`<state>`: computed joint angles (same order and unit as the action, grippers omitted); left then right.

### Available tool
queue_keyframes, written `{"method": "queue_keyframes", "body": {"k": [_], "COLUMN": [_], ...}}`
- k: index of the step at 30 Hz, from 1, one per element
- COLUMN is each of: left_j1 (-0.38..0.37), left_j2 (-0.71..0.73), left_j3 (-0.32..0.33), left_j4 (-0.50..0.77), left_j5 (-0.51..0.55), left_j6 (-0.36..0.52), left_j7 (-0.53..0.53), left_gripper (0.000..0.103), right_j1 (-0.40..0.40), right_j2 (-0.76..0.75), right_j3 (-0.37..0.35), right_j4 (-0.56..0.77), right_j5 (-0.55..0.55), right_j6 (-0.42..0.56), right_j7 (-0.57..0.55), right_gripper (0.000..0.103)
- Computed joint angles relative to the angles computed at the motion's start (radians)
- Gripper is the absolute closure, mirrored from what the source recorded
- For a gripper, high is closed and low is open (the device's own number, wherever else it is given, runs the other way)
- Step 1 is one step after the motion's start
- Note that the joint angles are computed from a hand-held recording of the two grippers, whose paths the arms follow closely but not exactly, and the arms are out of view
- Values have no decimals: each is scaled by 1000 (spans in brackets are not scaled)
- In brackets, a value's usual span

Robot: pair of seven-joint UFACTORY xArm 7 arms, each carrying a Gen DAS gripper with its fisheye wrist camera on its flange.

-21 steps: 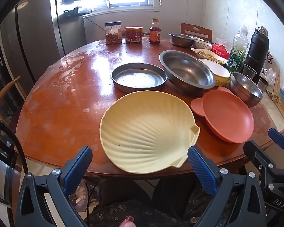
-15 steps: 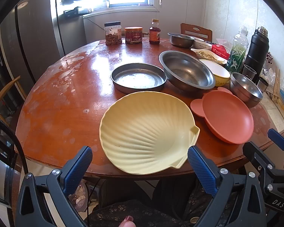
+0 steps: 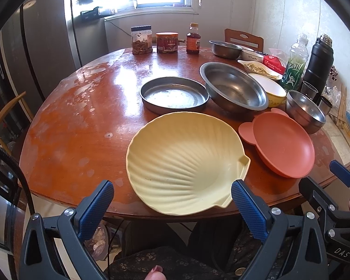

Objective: Organize plates and bowls
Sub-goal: 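Move the left gripper toward the rim of the yellow shell plate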

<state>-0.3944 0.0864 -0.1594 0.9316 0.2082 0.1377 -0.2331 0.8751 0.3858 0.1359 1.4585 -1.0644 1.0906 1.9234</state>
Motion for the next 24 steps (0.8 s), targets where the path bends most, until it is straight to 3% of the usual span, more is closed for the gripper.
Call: {"method": "queue_keyframes", "body": {"k": [17, 24], "left_j1": [4, 17], "left_j2": [2, 9], "left_j3": [1, 15], "left_j4": [6, 21], "left_j5": [-8, -6], "left_j6": [-1, 11], "left_j7": [1, -10], "left_gripper": [1, 1], "right_j1": [5, -10], "right_j2": [6, 17], "right_j3": [-4, -3], "right_j4": [9, 39], "right_j5": [-26, 4], "right_j6": [3, -47], "right_j7": [14, -29], "right_gripper": [0, 0]}}
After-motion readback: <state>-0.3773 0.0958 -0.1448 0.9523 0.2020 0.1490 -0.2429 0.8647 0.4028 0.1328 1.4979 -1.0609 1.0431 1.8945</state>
